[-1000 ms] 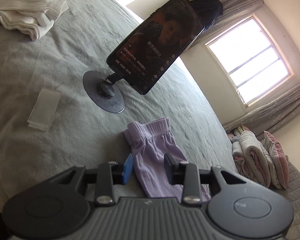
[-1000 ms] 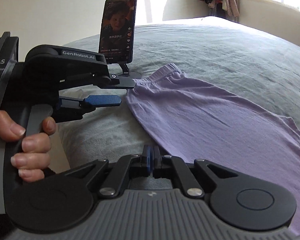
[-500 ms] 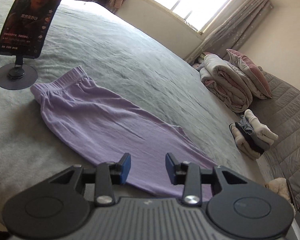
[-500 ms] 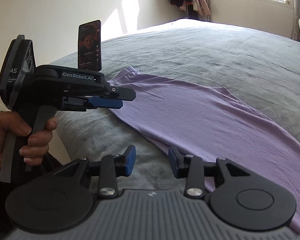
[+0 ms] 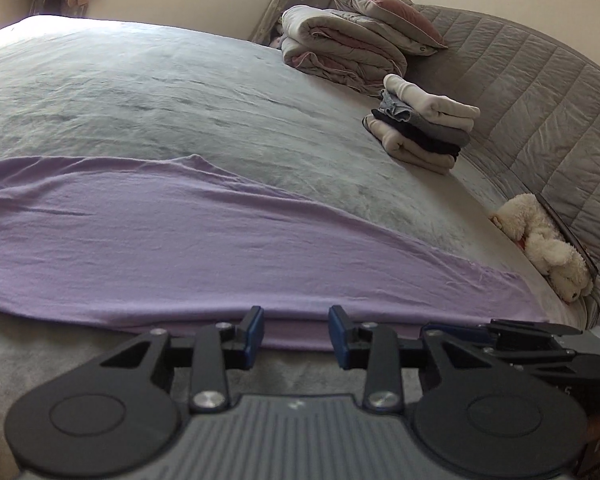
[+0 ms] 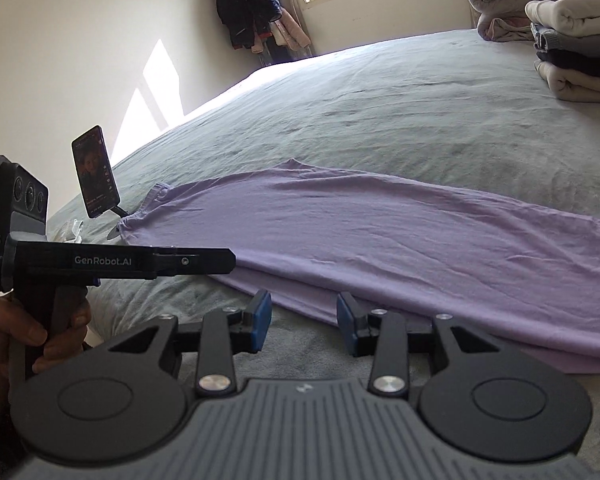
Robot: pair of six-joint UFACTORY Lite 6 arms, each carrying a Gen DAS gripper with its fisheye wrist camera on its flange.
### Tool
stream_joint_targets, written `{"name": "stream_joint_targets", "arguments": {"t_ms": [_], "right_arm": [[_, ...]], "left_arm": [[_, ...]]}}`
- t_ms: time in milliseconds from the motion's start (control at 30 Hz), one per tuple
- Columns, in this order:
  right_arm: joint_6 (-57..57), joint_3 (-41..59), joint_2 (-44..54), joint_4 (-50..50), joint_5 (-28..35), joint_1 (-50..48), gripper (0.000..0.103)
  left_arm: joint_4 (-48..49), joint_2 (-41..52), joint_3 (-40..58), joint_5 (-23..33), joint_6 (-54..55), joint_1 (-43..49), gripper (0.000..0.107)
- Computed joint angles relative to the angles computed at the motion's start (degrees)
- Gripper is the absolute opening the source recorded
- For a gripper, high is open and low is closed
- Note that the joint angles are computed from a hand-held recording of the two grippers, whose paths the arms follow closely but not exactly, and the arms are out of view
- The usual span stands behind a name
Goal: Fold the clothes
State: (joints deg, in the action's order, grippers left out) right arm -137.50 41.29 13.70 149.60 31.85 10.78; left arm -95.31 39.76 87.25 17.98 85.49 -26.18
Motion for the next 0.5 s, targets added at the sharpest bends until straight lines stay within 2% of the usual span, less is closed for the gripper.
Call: {"name": "stream_joint_targets", "arguments": {"t_ms": [167,333,500], "right_arm": [[4.2,-0.8,0.4,-5.0,1.9,-3.7,0.041],[14.6,1.4,2.5,-15.7,4.8,-8.6,0.041],[24.4,3.4,4.4,-25.4,8.0,-11.6,0.041]], "left_arm": [[15.8,3.1,5.6,2.6,-8.0,-2.5,0.033],[30.5,8.2,14.4,6.9,-18.3,-3.7,0.033],[36.3,11.8,19.9,9.2,-22.7,-3.8,0.033]]}}
